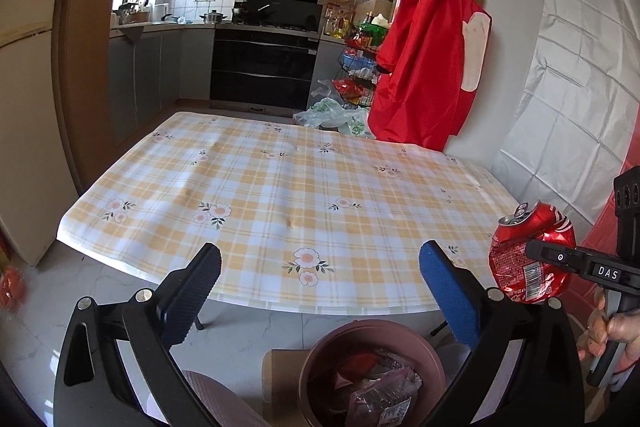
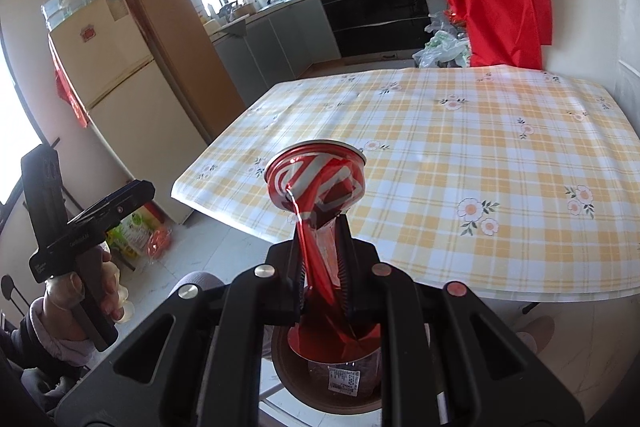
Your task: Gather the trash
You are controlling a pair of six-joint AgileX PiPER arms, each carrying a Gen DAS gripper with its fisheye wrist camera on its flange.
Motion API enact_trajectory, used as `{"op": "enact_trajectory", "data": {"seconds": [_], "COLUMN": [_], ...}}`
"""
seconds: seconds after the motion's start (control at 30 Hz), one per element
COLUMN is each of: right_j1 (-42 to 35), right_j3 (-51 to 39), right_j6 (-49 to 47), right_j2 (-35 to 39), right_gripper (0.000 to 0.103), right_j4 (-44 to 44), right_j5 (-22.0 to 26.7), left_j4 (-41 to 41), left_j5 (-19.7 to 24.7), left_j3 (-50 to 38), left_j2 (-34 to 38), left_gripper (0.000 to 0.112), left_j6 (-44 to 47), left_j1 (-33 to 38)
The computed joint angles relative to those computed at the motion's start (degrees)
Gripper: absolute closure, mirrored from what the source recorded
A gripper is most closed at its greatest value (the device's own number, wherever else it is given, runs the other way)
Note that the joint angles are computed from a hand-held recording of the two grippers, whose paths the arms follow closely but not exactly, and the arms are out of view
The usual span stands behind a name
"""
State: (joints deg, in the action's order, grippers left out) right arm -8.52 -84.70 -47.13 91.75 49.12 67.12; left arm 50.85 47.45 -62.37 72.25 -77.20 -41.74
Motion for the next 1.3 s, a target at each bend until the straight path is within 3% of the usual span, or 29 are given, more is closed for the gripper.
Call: {"op": "enact_trajectory", "data": {"seconds": [0.17,0.33,0.43,0.57,0.67,0.77,1.03,1.3], "right_j1": [2.99,4.34,4.56,4.55,5.61,6.68,5.56,2.15], "right_j3": [0.32,0.5,0.86,0.91,1.23,0.96,-4.05,-13.9], "right_j6": [1.14,2.02,2.56,3.73,5.54,7.12,8.89,11.75], "right_j2": [-0.05,-0.31,-0.61,-0.95,-2.15,-3.25,-5.34,-6.87], "right_gripper": [0.077,0.076,0.068,0.045,0.022,0.011,0.007,0.006], "right_j4": [-1.74,-3.01,-3.97,-5.71,-9.39,-12.65,-14.4,-13.36], "right_j5": [-0.53,-1.41,-2.61,-4.39,-7.38,-8.92,-8.92,-7.1], "left_j4": [-0.21,0.1,0.58,0.82,1.65,1.66,2.19,1.42], "left_j5": [-0.72,-0.79,-0.34,-0.03,1.6,3.04,7.77,11.23], "left_j3": [1.91,2.72,2.91,2.85,2.12,0.81,-8.1,-23.12], "left_j2": [-1.21,-1.49,-1.36,-0.94,-0.33,0.27,2.82,7.1], "left_gripper": [0.015,0.015,0.015,0.015,0.015,0.015,0.015,0.015], "left_j6": [-0.65,-1.25,-1.35,-1.18,-1.29,-0.46,7.17,18.07], "left_j1": [0.97,1.18,0.89,0.4,-0.71,-1.54,-4.68,-6.17]}}
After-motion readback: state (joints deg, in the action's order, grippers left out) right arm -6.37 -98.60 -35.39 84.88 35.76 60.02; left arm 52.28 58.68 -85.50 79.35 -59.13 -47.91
